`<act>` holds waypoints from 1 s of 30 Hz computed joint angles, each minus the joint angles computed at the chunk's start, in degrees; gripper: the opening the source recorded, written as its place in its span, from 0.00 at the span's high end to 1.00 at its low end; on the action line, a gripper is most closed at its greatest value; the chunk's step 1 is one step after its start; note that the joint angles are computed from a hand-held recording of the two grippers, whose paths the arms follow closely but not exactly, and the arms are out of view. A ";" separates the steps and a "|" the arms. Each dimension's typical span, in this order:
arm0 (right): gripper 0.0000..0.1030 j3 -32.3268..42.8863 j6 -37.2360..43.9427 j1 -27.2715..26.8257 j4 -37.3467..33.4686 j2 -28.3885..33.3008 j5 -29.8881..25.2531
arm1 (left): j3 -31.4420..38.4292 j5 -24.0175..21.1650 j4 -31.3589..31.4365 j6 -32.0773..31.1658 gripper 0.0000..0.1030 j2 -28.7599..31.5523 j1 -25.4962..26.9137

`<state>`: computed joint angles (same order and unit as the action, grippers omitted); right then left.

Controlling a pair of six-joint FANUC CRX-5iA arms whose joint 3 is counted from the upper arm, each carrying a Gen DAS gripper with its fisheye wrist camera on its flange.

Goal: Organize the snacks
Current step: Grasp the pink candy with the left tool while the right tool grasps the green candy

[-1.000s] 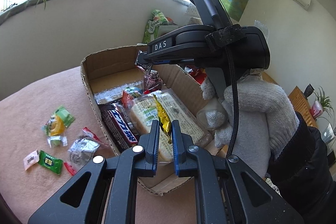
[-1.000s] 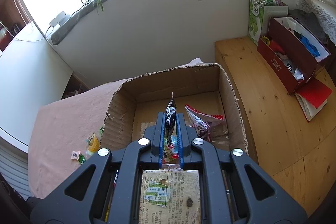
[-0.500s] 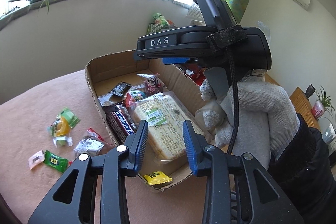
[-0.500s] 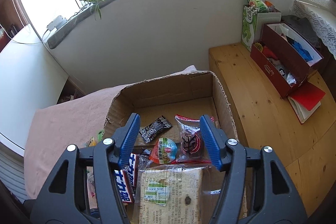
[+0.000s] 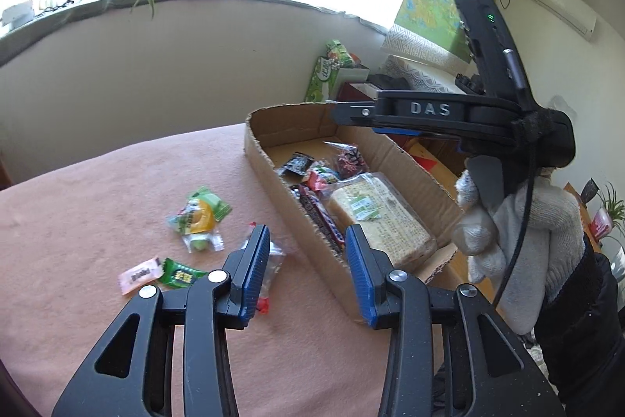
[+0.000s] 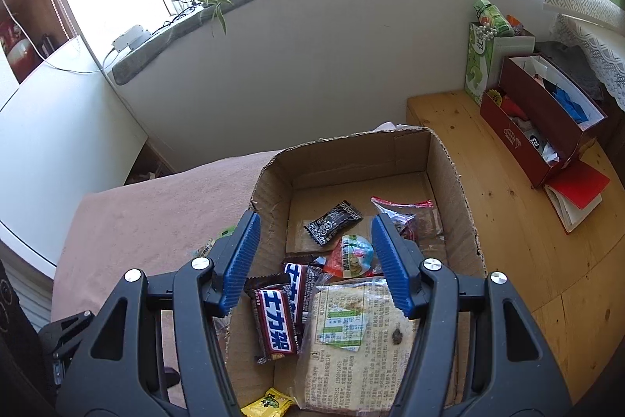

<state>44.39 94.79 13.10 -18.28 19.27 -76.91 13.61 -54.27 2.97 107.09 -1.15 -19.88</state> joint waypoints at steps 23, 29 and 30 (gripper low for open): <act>0.55 -14.50 9.73 14.16 -0.33 -8.15 -2.68 | -12.36 -4.63 3.24 -8.83 0.65 -7.77 12.10; 0.61 -15.23 9.21 17.59 5.49 -6.04 -3.08 | -11.74 -5.02 3.87 -11.59 0.68 -5.62 12.61; 0.61 -15.48 8.97 17.94 6.28 -5.86 -2.87 | -11.60 -5.28 3.79 -11.99 0.68 -5.32 12.58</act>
<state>28.91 103.76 31.04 -12.00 13.40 -79.77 2.01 -59.56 6.77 95.10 -6.47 -7.29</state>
